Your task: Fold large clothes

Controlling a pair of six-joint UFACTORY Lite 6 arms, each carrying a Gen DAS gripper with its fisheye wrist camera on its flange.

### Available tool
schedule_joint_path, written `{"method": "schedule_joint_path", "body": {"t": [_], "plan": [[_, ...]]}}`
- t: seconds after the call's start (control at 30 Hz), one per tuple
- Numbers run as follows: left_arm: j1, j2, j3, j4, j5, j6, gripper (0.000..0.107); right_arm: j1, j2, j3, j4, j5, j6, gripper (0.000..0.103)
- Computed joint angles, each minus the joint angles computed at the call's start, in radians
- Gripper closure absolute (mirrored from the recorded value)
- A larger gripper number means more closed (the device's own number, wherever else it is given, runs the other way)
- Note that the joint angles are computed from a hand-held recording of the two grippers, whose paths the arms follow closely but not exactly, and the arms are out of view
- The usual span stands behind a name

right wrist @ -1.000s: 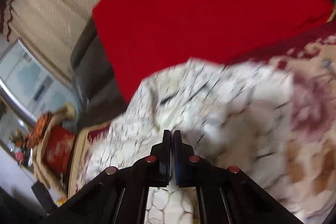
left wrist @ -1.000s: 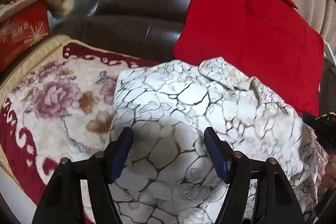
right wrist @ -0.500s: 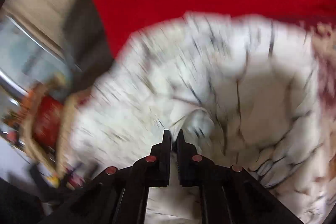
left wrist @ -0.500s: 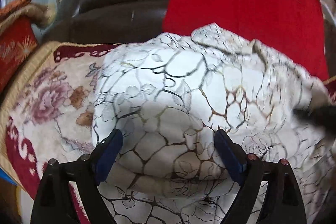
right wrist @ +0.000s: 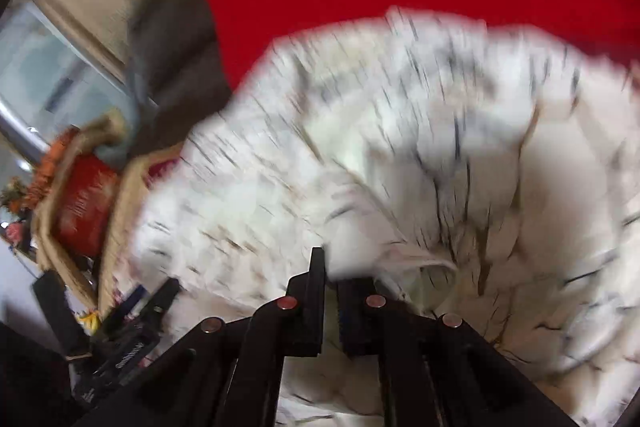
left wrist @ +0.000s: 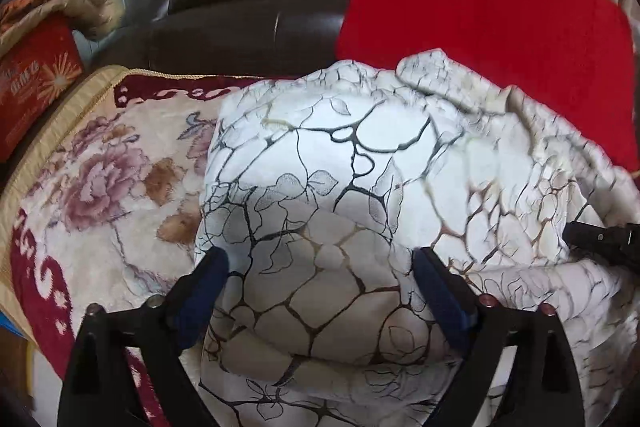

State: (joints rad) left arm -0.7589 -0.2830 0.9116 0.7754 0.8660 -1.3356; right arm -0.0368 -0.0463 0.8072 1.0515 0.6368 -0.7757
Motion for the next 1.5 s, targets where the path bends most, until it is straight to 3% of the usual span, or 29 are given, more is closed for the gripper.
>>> {"method": "schedule_joint_path", "body": {"t": [0.1, 0.23, 0.37, 0.47, 0.57, 0.67, 0.83, 0.97, 1.07, 1.2, 1.3, 1.33, 1.37, 1.4, 1.5], "plan": [[0.01, -0.028, -0.006, -0.021, -0.011, 0.009, 0.012, -0.058, 0.004, -0.011, 0.056, 0.061, -0.023, 0.096], [-0.012, -0.108, -0.028, 0.022, -0.002, -0.056, 0.012, -0.108, -0.159, -0.064, 0.018, 0.06, -0.049, 0.095], [-0.086, -0.142, -0.033, 0.093, 0.052, -0.111, 0.012, -0.167, -0.28, -0.117, 0.018, 0.197, -0.11, 0.095], [-0.085, -0.117, -0.029, 0.05, 0.02, -0.059, 0.012, -0.157, -0.331, -0.158, -0.029, 0.238, -0.095, 0.095], [-0.061, -0.042, -0.016, -0.016, -0.009, 0.014, 0.011, -0.081, -0.3, -0.189, -0.091, 0.166, -0.049, 0.094], [-0.107, 0.018, 0.005, 0.032, 0.053, -0.008, 0.01, -0.065, -0.261, -0.206, -0.106, 0.139, -0.026, 0.097], [-0.087, -0.054, -0.013, 0.006, 0.033, -0.004, 0.01, -0.142, -0.349, -0.209, -0.09, 0.214, -0.05, 0.095], [-0.094, -0.12, -0.05, 0.039, 0.058, -0.042, 0.01, -0.181, -0.364, -0.215, -0.073, 0.205, -0.075, 0.095], [-0.044, -0.109, -0.068, -0.031, 0.01, 0.028, 0.01, -0.17, -0.285, -0.21, -0.087, 0.173, -0.069, 0.096], [-0.012, -0.139, -0.092, -0.069, -0.027, 0.06, 0.01, -0.183, -0.309, -0.225, -0.081, 0.179, -0.076, 0.096], [-0.037, -0.213, -0.119, -0.062, 0.011, 0.042, 0.01, -0.212, -0.373, -0.244, -0.064, 0.22, -0.088, 0.086], [-0.056, -0.244, -0.13, -0.058, 0.033, 0.032, 0.01, -0.241, -0.406, -0.257, -0.05, 0.252, -0.106, 0.063], [-0.078, -0.285, -0.145, -0.054, 0.058, 0.023, 0.01, -0.283, -0.443, -0.273, -0.035, 0.302, -0.122, 0.029], [-0.105, -0.327, -0.161, -0.046, 0.088, 0.014, 0.01, -0.326, -0.48, -0.282, -0.03, 0.352, -0.127, 0.021], [-0.256, -0.465, -0.202, 0.021, 0.245, -0.054, 0.01, -0.506, -0.667, -0.363, 0.003, 0.527, -0.184, 0.02]]}}
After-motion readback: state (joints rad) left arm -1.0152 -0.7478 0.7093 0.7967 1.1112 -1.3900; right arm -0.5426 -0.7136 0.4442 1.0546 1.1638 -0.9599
